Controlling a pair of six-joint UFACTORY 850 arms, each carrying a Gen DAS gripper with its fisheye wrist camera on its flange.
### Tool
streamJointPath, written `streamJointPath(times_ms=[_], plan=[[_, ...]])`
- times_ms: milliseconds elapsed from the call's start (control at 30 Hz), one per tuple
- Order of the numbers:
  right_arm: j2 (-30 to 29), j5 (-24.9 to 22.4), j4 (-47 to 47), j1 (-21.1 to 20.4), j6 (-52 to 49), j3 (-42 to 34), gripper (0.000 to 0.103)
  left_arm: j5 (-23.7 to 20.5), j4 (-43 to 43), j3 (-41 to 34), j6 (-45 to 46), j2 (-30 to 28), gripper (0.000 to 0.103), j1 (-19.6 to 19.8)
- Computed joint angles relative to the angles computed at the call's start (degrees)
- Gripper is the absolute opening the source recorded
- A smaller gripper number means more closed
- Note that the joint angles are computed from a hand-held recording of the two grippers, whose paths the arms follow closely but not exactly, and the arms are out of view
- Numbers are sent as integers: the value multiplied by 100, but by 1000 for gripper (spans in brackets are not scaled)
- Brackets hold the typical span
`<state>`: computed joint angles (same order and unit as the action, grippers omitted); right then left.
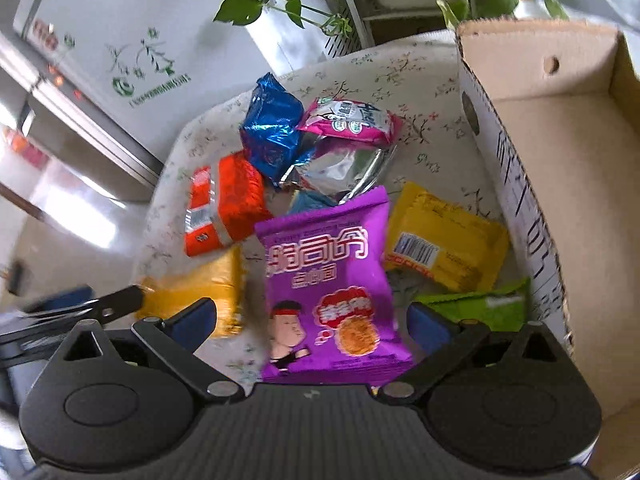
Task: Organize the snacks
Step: 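Grasp the large yellow bag with the left tool while the right tool grasps the purple bag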
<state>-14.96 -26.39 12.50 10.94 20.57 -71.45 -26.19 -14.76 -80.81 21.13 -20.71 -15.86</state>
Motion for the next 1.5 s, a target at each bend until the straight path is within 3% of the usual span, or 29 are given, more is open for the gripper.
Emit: streamJointPath(times_ms=[133, 333, 467, 600, 867, 1167, 1400, 1500], plan=[[-116, -148, 168, -58, -101, -117, 103, 137, -539, 182, 1399, 93, 100, -53], [-230, -181, 224, 1, -228, -260, 103, 189, -613, 183, 2472, 53, 100, -132], [-280, -322, -45, 18, 91, -343, 103, -155, -1011, 37, 3553, -66, 100, -138], [-287, -386, -87, -1, 230, -364, 103, -232, -1104, -30, 4306, -179, 100, -169], [-385, -523, -94, 22, 146, -470, 103, -512, -1256, -309, 4763, -494, 100, -150], [-570, -740, -604, 141, 392, -632, 103, -444, -846, -396, 4524, -739, 103, -197], [-649, -825, -1045, 236, 660, -712, 103, -1020, -872, -783, 3888, -1022, 103, -76], [-625, -802, -1176, 245, 776, -697, 101, -961, -898, -725, 3970, -978, 103, -80]])
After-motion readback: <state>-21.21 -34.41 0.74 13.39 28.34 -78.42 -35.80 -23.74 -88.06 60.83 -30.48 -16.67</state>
